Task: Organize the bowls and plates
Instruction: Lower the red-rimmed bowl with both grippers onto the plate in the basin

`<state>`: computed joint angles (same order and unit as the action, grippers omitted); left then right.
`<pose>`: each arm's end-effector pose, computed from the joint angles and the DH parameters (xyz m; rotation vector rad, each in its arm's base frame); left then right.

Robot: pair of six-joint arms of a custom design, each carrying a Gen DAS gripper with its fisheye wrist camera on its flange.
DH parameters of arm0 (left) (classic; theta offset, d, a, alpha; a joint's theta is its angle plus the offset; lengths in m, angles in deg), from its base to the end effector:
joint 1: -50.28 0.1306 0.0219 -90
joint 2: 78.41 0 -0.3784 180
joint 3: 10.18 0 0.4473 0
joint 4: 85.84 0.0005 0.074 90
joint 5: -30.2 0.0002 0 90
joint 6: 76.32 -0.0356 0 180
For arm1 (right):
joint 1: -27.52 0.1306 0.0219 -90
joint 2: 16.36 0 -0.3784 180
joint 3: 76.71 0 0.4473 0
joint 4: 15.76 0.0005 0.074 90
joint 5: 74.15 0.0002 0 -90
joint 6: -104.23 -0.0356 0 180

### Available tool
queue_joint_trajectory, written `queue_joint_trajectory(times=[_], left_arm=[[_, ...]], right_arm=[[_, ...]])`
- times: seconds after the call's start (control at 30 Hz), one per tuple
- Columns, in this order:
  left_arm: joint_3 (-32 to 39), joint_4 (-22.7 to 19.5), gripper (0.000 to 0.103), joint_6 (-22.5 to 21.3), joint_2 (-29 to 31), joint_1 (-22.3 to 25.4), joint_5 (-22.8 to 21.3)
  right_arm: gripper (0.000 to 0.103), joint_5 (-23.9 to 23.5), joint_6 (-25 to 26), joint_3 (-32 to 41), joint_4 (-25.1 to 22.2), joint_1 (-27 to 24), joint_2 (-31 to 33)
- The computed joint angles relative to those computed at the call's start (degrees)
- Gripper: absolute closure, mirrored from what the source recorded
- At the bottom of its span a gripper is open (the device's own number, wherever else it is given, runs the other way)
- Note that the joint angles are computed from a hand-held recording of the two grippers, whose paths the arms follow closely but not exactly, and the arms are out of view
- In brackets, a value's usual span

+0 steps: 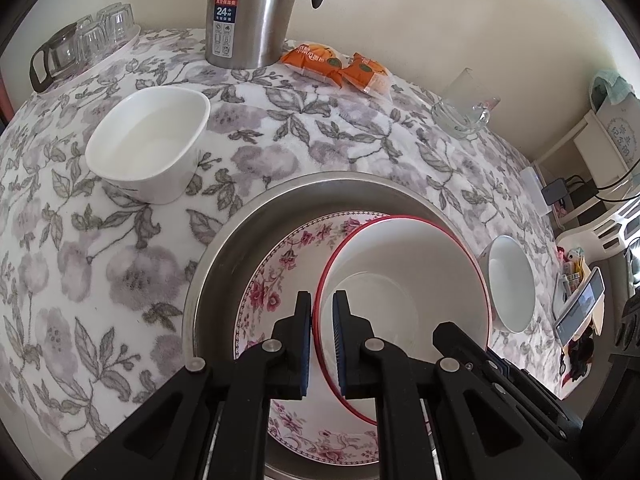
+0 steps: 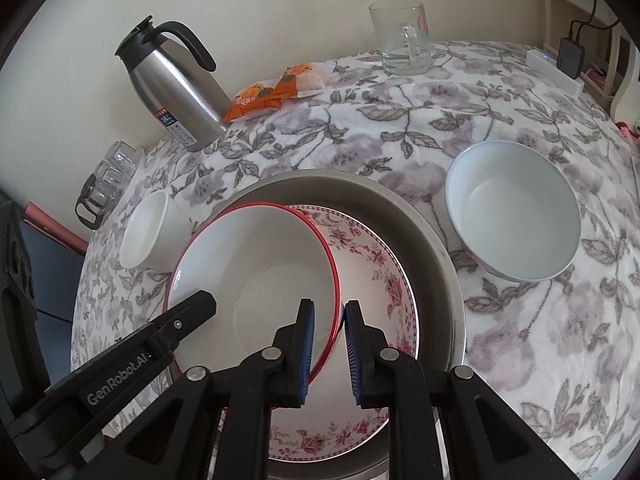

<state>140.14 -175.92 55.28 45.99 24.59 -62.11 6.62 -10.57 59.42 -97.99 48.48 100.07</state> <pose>0.6182 -0.2964 0.5396 -0.3901 2.7005 -0.3010 0.6160 0.2415 0.5233 0.0376 2.7250 0.4616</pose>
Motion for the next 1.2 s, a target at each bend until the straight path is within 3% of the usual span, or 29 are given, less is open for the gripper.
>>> queue_joint_trajectory(times=[1.2], left_arm=[[-1.75,2.36,0.09,2.13,-0.95,0.93,2.31]], right_arm=[[0.084,-1.6,-1.2,-1.53,2.48,-0.55,-0.68]])
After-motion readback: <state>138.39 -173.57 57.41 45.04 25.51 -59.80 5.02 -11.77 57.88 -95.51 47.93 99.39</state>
